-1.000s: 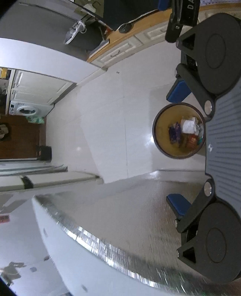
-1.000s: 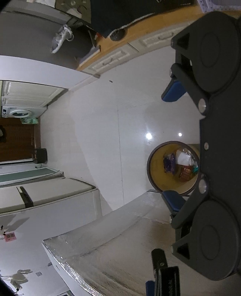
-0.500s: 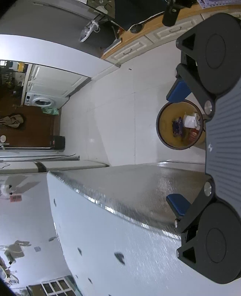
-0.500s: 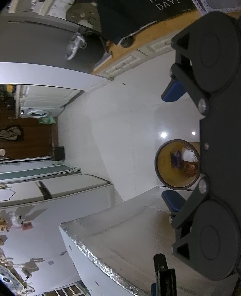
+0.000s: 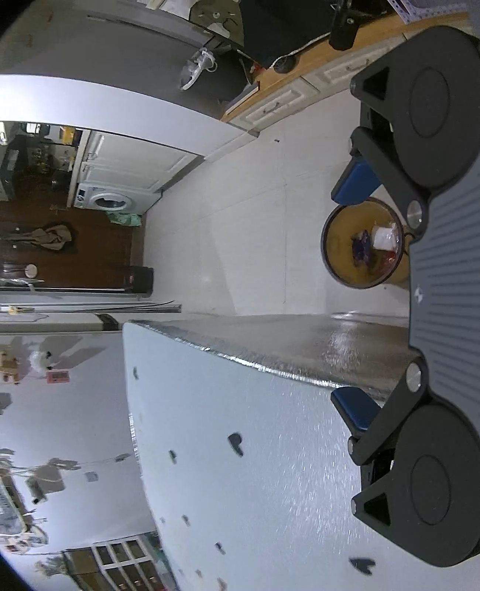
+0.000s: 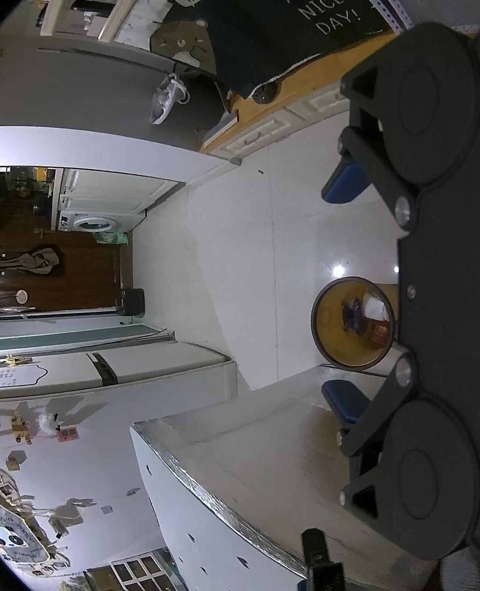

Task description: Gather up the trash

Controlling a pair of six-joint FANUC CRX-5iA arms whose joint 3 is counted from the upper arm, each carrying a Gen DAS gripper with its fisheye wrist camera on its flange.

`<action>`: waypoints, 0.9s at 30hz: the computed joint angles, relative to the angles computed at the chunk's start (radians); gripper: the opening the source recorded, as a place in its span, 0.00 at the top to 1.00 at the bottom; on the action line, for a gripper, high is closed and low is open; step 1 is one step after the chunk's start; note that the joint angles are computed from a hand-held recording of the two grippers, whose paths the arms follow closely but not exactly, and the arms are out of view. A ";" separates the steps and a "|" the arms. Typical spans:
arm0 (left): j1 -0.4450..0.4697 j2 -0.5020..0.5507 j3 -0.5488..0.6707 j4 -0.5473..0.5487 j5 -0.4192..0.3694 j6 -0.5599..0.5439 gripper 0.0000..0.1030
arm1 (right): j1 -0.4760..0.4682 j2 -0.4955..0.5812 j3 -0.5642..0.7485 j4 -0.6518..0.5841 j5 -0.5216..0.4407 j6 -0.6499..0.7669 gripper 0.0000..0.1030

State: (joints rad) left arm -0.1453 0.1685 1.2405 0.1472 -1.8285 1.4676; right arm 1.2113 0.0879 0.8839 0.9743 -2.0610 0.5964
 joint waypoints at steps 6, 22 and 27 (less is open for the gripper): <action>0.015 -0.122 -0.176 0.000 0.106 -0.028 0.00 | 0.080 -0.019 -0.052 0.077 -0.016 -0.028 0.00; 0.039 -0.267 -0.396 0.031 0.193 -0.050 0.00 | 0.205 -0.104 -0.239 0.148 -0.041 -0.130 0.00; 0.045 -0.287 -0.427 0.033 0.198 -0.048 0.00 | 0.219 -0.113 -0.261 0.150 -0.043 -0.150 0.00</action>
